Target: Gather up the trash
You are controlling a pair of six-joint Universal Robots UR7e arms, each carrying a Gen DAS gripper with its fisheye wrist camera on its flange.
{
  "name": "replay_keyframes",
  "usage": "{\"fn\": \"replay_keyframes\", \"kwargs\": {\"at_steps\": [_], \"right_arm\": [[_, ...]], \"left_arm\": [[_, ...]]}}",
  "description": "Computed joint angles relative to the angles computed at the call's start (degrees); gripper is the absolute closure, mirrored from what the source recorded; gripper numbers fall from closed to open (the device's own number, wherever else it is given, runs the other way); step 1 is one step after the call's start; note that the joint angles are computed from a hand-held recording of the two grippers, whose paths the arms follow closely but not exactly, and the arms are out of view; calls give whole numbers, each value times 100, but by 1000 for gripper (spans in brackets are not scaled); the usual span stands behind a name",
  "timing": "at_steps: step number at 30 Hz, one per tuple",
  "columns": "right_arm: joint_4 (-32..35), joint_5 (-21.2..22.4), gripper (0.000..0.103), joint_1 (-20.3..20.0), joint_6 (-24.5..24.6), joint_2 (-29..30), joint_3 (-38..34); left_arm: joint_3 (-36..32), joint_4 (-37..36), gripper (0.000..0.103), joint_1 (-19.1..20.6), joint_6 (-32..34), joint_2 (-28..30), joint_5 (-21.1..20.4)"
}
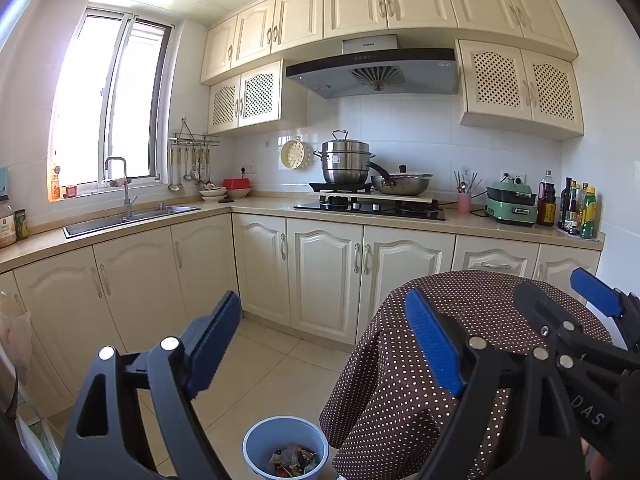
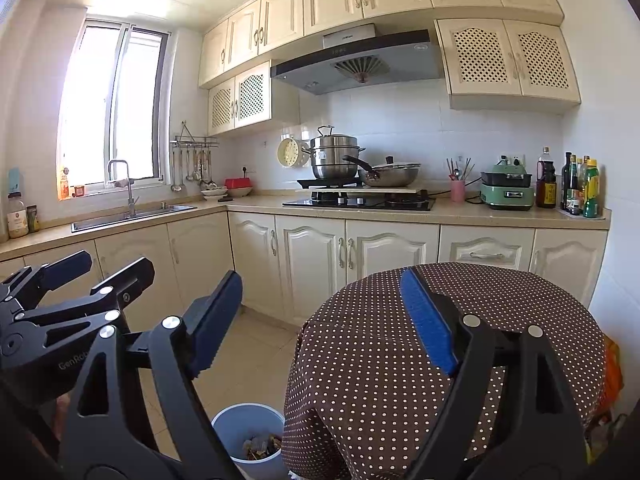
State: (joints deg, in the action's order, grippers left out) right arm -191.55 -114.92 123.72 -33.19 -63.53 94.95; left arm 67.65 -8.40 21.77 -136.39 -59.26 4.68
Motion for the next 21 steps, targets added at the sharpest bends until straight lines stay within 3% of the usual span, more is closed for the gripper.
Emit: {"fn": "replay_keyframes", "kwargs": {"at_steps": [21], "right_arm": [[16, 19, 22, -47, 20, -17, 7]], "left_arm": [[-31, 160, 20, 3, -137, 23, 10]]}}
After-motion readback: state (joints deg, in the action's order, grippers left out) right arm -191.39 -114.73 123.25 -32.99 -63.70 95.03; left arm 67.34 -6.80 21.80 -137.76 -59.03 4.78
